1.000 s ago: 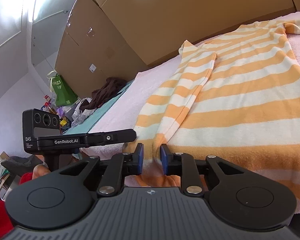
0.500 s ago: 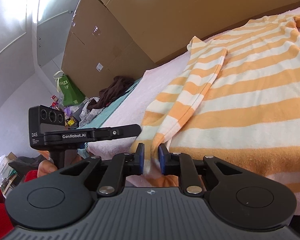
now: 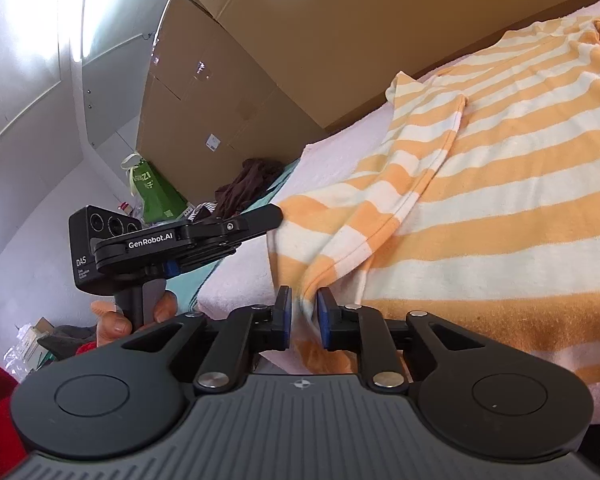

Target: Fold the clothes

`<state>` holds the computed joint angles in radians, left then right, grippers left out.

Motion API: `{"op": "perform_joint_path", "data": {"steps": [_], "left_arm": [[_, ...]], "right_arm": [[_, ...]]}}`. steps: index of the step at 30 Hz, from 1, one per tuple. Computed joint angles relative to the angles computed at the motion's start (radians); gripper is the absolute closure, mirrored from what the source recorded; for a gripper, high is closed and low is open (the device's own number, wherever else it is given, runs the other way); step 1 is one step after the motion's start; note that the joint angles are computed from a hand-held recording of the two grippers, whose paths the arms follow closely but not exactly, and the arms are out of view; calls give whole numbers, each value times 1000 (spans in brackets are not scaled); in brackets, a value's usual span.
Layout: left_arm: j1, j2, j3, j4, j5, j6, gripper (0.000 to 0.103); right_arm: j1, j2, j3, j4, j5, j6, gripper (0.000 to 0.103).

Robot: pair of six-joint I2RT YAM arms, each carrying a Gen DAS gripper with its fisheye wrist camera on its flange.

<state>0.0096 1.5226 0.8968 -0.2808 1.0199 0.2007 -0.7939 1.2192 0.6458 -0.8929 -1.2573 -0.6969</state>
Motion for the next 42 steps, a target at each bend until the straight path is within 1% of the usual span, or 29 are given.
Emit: {"op": "perform_joint_path", "data": {"steps": [1,2,6,7,8,9,10,11,13,14,15,16,17,18,19,20,21,22,24,26,29,30,34,35,36,37,38,40,42], "left_arm": [[-5,13,-4,-12,-16,14,103],[-9,19,-12,-15,-27,22,103],[14,22,-28,-3,11,22,103],[15,22,-23,-4,14,26,99],[16,27,-14,-6,18,30,89],[13,39,-1,-2,22,23,81],[9,54,12,10,24,6,69],[4,69,25,21,26,-10,68],[-9,99,50,50,18,-51,68],[-24,113,62,71,-4,-82,68],[-39,130,75,86,-24,-114,68],[-52,148,89,97,-39,-145,68],[-61,161,98,111,-42,-174,68],[-65,162,95,133,-41,-198,68],[-70,157,88,157,-45,-219,72],[-73,150,80,180,-52,-233,75],[-76,142,72,202,-61,-241,78],[-78,135,64,222,-71,-248,85],[-82,134,68,239,-71,-253,89],[-88,139,74,257,-71,-260,92],[-104,163,95,280,-88,-283,92],[-111,177,106,285,-97,-294,92],[-131,212,135,248,-134,-292,92],[-126,212,129,259,-125,-296,91],[-119,214,126,268,-111,-301,89],[-114,218,128,274,-98,-311,83],[-113,226,134,283,-92,-330,78],[-118,244,153,298,-97,-364,77],[-128,259,174,299,-110,-382,77]], "right_arm": [[1,-5,-4,18,15,14,85],[-2,-3,-3,13,19,2,85],[-26,-14,4,-14,13,-39,85],[-25,-2,14,-23,16,-42,84],[-23,16,29,-27,11,-33,83],[-22,35,44,-29,3,-19,80],[-19,36,50,5,-7,32,79],[-7,5,34,127,-6,173,78],[41,-74,-36,512,61,569,65],[67,-89,-59,665,114,714,64],[113,-73,-47,751,215,802,64],[165,-42,-15,779,329,839,64],[218,-4,23,789,449,860,64],[258,39,59,799,532,873,64],[291,82,95,808,595,882,69],[311,123,123,828,630,905,71],[321,161,151,840,634,915,72],[328,198,181,845,629,917,84],[335,272,243,840,603,918,99],[342,337,306,822,587,936,100],[341,354,324,873,584,982,101],[341,359,330,889,586,987,102],[364,365,327,898,733,958,102],[348,362,318,894,703,965,101],[321,357,306,886,641,977,95],[300,350,292,882,592,983,91],[291,343,282,881,569,980,89],[282,330,266,877,540,969,85],[288,323,263,879,532,967,83]]}}
